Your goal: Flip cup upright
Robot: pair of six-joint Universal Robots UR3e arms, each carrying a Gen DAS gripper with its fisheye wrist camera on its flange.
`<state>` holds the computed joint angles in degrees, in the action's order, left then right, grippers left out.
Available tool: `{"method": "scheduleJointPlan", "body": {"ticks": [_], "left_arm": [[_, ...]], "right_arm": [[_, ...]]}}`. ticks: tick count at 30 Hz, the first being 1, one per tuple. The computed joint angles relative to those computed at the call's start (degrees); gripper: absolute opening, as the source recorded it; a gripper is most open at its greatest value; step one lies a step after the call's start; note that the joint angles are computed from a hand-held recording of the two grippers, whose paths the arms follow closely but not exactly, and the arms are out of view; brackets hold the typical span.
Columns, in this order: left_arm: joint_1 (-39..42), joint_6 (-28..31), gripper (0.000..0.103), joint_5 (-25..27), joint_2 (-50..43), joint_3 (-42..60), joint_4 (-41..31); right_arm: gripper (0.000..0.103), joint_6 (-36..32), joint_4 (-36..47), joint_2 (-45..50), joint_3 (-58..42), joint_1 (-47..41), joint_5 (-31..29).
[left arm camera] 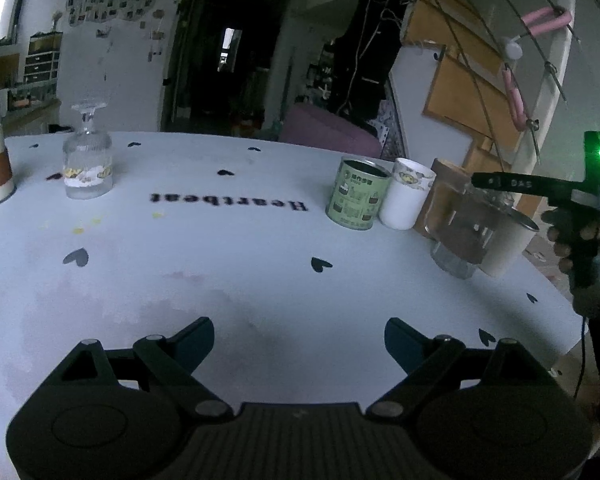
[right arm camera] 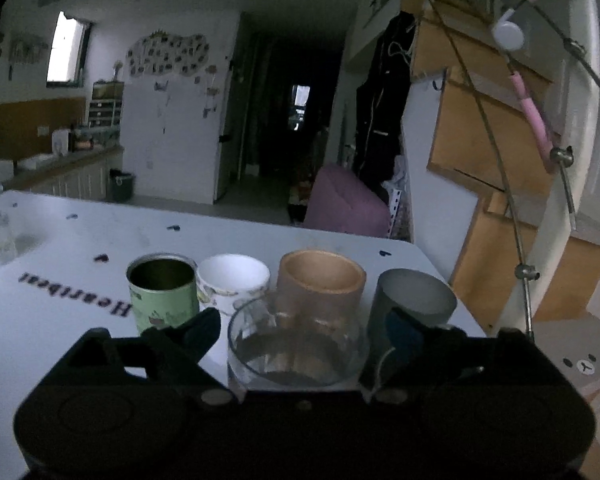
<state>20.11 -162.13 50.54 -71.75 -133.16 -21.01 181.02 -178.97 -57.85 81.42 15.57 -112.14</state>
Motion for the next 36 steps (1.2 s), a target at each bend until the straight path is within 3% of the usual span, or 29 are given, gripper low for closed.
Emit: {"method": "scheduleJointPlan", "body": {"ticks": [7, 16, 21, 29, 36], "left_arm": [[-4.8, -3.1, 0.092, 4.4, -3.5, 2.5, 6.4], [-12.1, -7.5, 0.092, 10.7, -8.4, 5.7, 15.7], [-15.0, -8.2, 0.092, 12.9, -9.5, 5.9, 18.8], [-17.5, -10.0, 0.101, 16.4, -9.4, 4.9, 21.1], [-18.8, -10.2, 0.103, 18.9, -8.5, 3.8, 21.9]], "right_arm": [[0.092, 5.7, -5.1, -6.4, 10.2, 3.1, -2.2], [0.093, 12.5, -11.5, -11.1, 22.0, 10.5, -10.3], [0.094, 16.3, -13.1, -11.5, 25.2, 14.6, -15.5], [0.099, 18.7, -13.4, -10.4, 26.4, 20.5, -23.4], [0.103, 19.8, -13.6, -9.6, 26.4, 23.3, -25.9]]}}
